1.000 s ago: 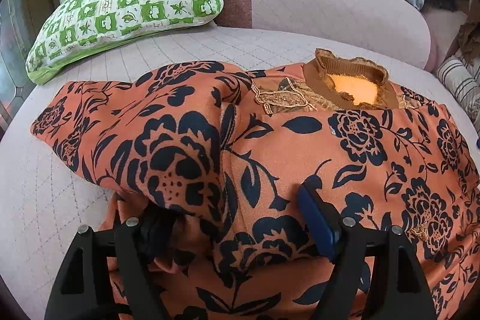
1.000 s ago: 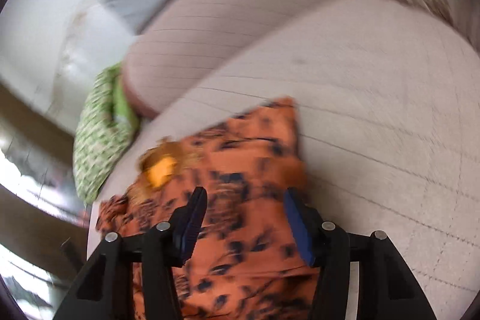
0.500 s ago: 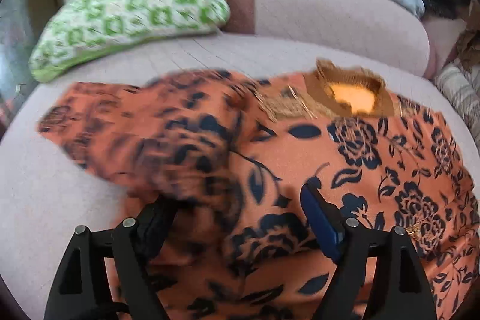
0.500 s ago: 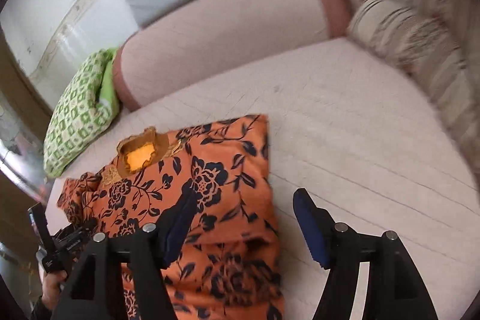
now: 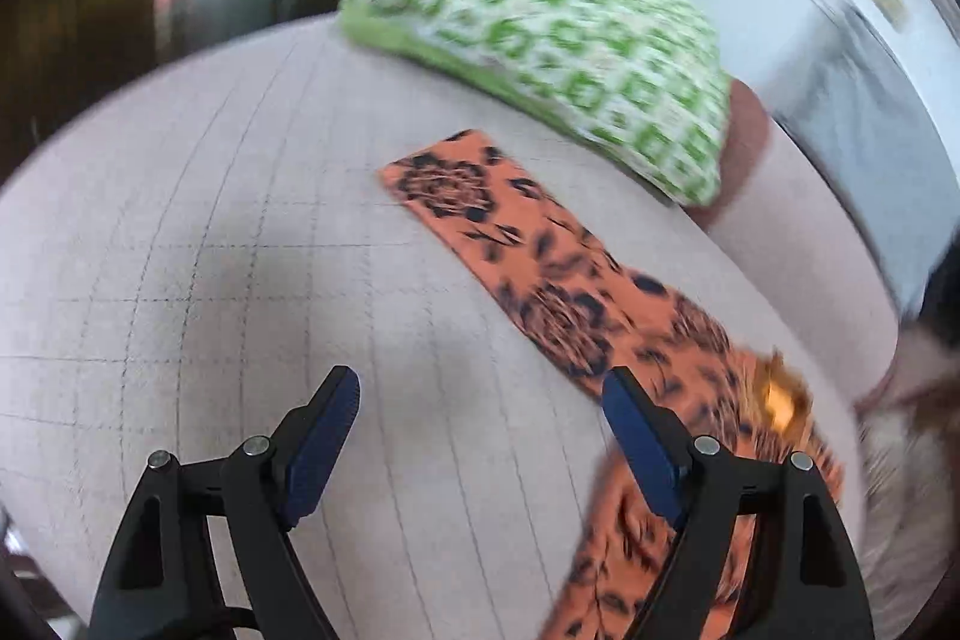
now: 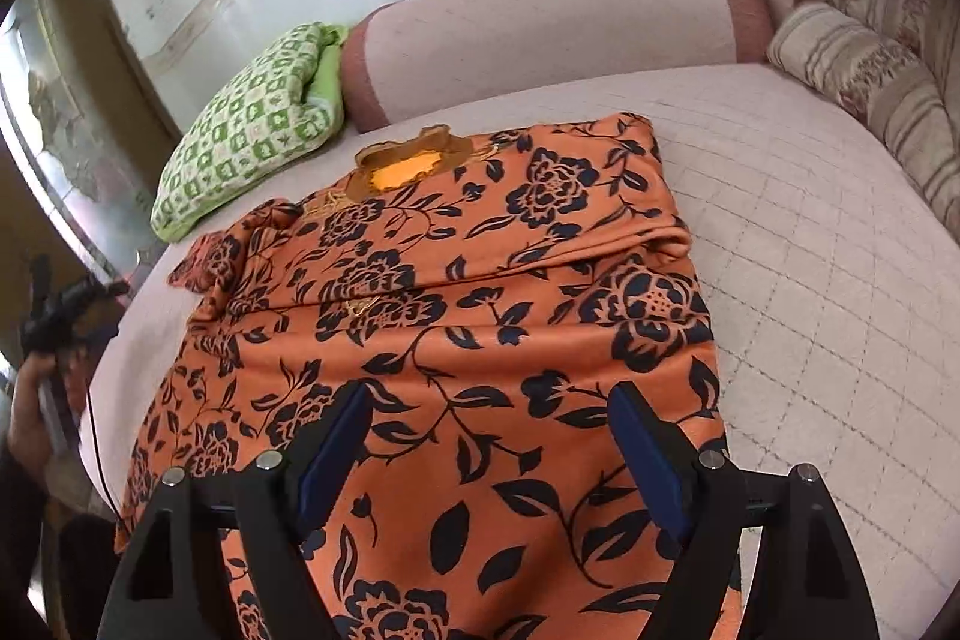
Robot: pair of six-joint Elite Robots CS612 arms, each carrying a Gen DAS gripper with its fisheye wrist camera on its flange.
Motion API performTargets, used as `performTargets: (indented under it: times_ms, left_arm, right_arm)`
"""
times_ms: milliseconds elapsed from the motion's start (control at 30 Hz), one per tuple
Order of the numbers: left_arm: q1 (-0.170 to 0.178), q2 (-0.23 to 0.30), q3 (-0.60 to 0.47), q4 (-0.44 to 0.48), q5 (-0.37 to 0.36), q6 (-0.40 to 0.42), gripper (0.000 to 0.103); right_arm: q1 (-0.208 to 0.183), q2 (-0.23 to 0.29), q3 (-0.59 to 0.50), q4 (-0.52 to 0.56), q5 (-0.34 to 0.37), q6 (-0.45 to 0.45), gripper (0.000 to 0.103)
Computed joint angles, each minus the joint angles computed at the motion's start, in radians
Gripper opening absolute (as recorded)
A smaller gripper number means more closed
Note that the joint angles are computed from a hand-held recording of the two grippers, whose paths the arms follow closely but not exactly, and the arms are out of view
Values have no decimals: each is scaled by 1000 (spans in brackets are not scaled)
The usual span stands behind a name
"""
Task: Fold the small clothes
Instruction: 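Grasp the other sleeve cuff with the left tool and lift it, then fold the held sleeve across the blouse body with the left tool, release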
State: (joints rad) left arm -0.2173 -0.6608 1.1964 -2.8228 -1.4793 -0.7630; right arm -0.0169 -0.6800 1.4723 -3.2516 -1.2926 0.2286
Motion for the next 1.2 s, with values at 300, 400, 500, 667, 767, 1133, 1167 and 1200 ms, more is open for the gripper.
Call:
performTargets:
  times_ms: [300,400,500,667,767,1133,1167,1200]
  left_arm:
    - [49,180,-336,198,-47,-21,83]
    - [56,228,-423,262,-20,-39,83]
    - [59,261,-476,311,-10,-44,83]
    - [55,291,-541,393,73,-31,20]
    - [60,305,-571,423,73,-25,8]
    - [-58,86,-300,-90,279,309,3]
    - [-79,65,-283,-158,254,364,3]
    - [-95,50,-270,-204,226,402,3]
  right_arm:
    - [-6,11,-12,-32,11,32,83]
    - [-2,14,-17,-51,-9,20,83]
    - [-1,18,-22,-68,-10,13,83]
    - [-1,25,-33,-59,0,1,83]
    - [-2,26,-32,-53,5,7,83]
    - [-17,25,-15,-90,60,69,83]
    - [-20,24,-10,-98,68,80,83]
    - [-22,22,-7,-105,72,89,83]
